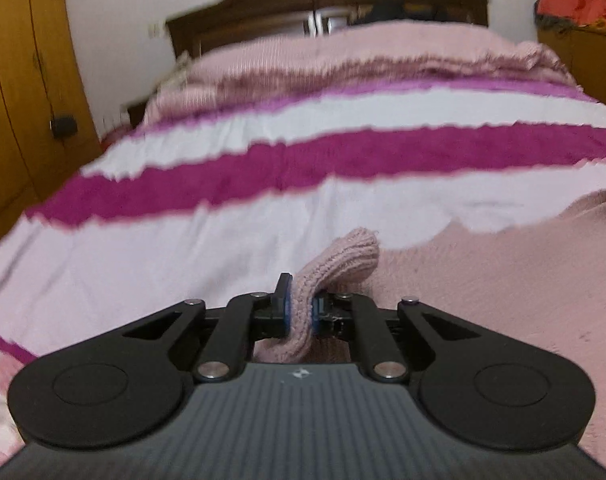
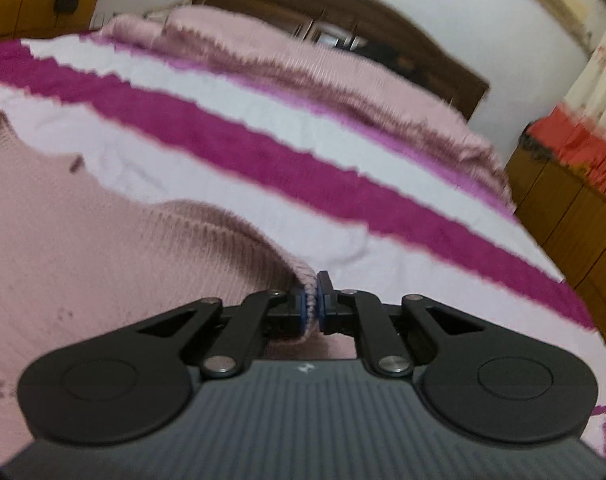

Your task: Fold small clothes

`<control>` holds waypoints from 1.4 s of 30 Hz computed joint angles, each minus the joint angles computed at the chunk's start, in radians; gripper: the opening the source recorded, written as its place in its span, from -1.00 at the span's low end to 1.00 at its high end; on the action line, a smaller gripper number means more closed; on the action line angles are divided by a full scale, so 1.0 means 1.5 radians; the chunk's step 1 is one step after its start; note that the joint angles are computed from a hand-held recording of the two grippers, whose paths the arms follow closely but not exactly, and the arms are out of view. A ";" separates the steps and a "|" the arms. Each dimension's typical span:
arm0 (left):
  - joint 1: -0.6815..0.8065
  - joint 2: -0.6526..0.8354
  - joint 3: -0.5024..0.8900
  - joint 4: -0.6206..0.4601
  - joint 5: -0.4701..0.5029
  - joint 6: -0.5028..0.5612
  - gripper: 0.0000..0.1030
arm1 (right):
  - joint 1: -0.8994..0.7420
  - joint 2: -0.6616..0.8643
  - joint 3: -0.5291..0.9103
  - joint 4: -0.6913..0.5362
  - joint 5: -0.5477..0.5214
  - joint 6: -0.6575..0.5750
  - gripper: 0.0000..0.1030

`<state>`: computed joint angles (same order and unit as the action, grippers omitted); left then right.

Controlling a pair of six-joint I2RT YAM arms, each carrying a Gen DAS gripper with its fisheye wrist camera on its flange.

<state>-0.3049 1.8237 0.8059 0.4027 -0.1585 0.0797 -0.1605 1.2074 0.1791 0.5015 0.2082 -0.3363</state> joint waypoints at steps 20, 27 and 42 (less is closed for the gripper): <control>0.046 -0.242 -0.110 -0.136 0.107 0.010 0.42 | -0.342 -0.413 0.059 -0.535 -0.371 -0.131 0.09; 0.010 -0.286 -0.154 -0.150 0.132 0.001 0.41 | -0.320 -0.402 0.017 -0.490 -0.371 -0.180 0.08; 0.027 -0.105 -0.045 -0.115 0.131 -0.017 0.41 | -0.345 -0.004 0.158 -0.286 -0.293 -0.036 -0.61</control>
<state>-0.2639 1.6659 0.7388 0.2302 0.0374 0.0541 -0.6779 1.2008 0.4159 0.0731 -0.2312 -0.3904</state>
